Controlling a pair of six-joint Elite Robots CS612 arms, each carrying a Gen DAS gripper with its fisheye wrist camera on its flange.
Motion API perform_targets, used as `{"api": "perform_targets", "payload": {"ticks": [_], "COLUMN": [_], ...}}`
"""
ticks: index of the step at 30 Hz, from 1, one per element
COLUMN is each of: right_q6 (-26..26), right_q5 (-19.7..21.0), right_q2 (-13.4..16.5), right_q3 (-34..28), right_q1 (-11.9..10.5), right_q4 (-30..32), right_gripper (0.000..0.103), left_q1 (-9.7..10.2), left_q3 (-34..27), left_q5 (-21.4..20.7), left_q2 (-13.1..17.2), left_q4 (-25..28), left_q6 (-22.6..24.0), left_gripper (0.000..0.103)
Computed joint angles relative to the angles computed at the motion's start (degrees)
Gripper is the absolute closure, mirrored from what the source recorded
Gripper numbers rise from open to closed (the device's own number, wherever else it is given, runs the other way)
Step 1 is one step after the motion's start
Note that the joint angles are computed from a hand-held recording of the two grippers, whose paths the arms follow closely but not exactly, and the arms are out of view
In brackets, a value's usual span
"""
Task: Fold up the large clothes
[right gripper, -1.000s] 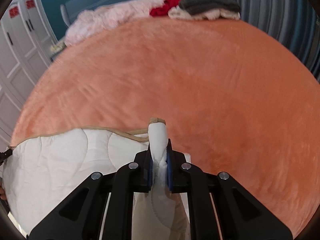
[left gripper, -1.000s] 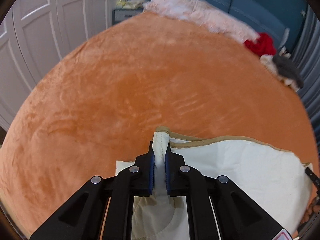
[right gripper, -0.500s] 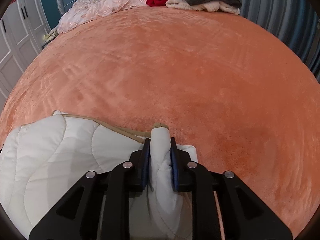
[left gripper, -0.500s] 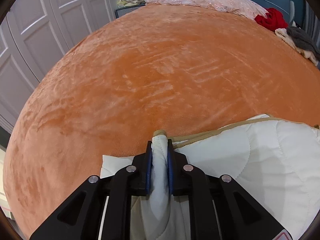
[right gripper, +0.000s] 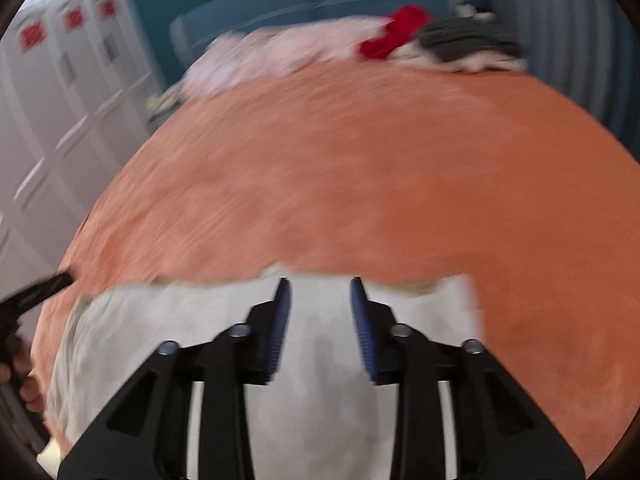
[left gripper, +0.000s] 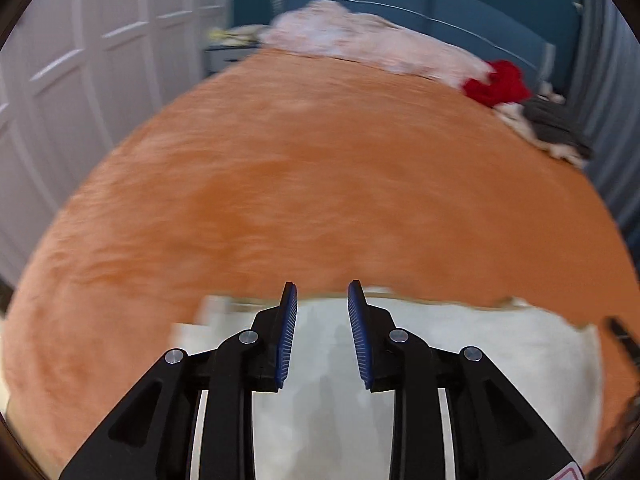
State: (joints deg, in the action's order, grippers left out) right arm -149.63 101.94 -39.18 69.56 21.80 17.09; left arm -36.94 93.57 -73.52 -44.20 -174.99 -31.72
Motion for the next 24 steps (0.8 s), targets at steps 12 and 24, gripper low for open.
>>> {"api": "perform_targets", "payload": {"ticks": [12,24], "right_q6": [-4.46,-6.16], "right_q5": [-5.06,-0.59], "right_q2": [13.42,14.48], "right_q3": [-18.92,-18.97], "right_q1": [1.51,2.57], "right_q4": [14.08,11.1], "right_gripper": [0.092,0.092], "left_q1": [-2.25,-3.29], "left_q3": [-9.22,-9.64], "left_q5": [-6.19,-0.55], "left_q2": [9.24,11.25], "left_q4": [6.89,2.81], "left_q6": [1.41,3.94], "left_gripper": [0.097,0.097]}}
